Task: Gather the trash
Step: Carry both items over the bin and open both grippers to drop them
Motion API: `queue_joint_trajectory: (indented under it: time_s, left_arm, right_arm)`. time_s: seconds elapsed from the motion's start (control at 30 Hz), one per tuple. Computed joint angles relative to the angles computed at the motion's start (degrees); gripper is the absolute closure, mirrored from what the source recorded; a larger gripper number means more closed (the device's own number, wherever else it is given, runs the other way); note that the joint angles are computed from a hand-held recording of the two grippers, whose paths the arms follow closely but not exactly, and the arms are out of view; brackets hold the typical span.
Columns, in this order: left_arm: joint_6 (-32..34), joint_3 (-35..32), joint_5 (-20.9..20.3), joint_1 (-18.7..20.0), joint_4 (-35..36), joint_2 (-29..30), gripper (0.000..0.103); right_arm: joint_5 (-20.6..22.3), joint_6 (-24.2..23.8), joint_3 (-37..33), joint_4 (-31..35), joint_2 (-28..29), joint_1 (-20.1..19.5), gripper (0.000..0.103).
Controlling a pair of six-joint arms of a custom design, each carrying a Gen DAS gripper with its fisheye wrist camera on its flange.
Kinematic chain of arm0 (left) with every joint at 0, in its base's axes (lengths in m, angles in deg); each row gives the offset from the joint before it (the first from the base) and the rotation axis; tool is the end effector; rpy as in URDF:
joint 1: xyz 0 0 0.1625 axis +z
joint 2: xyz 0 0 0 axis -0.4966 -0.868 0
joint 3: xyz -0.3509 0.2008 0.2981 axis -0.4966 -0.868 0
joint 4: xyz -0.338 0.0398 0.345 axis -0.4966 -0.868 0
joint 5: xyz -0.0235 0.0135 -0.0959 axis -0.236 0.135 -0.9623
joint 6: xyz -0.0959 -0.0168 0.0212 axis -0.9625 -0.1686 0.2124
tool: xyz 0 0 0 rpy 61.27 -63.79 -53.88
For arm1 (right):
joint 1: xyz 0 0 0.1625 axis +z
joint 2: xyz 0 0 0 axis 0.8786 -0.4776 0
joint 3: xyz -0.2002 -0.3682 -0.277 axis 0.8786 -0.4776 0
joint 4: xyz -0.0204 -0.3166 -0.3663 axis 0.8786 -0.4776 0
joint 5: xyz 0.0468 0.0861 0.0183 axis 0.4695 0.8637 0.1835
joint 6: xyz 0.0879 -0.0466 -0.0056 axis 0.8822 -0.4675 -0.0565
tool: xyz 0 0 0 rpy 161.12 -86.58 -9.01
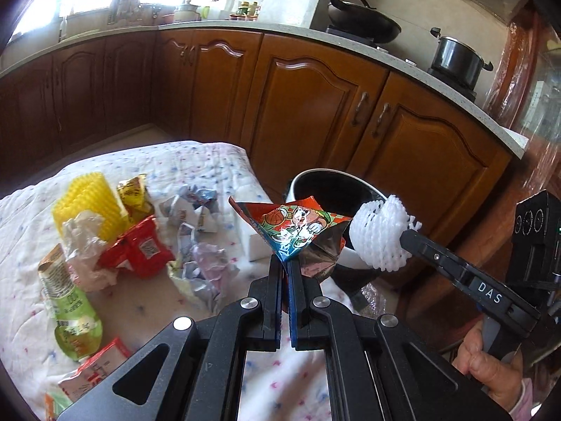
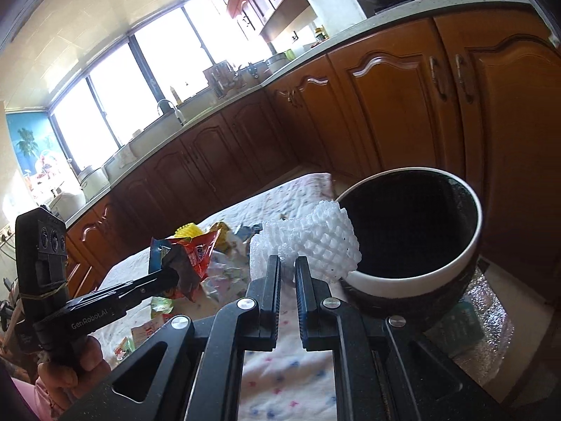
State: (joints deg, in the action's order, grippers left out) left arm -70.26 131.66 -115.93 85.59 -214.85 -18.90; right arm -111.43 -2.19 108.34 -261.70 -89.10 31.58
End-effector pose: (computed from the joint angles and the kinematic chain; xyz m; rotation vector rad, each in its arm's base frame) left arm -0.1988 -0.6060 0.1203 0.7998 2.6025 -0.8020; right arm 0.1324 -0.5644 0.1565 0.1767 -2.5080 1.1763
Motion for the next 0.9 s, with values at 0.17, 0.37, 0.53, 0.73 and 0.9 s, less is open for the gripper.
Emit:
queue_joint_trajectory:
  time_s: [0.17,0.37,0.53,0.73,0.9]
  left_arm:
    - [2.51,-4.78,-0.2,-0.4,1.7,4.14,0.102]
    - [3.22,-11.05,0.07,-0.82,6.17,9.08,0.101]
    - [2.2,-17.75,-0.08,-0.51,14.13,13.13,0.101]
    - [1.96,-24.81,1.96,-0.35,21.35,17.5,0.101]
    - [1.39,-29.25,2.87,0.0,25.66,20.29,0.1]
  right_arm:
    - [-1.52,-0.15,-0.14,0.64,-1.83,-1.77,0.095]
    - [-2.74,-0.82,-0.99,2.25,-3.09,-3.59,0.095]
    - [-3.2,-0.08,-2.59,6.16,-3.38,-5.31,0.094]
    - [-4.57,0.43,-5.04,12.68,-3.77,-6.49,0.094]
    - [-7.2,0.33,-7.57,17.8,-3.65,-6.55,0.092]
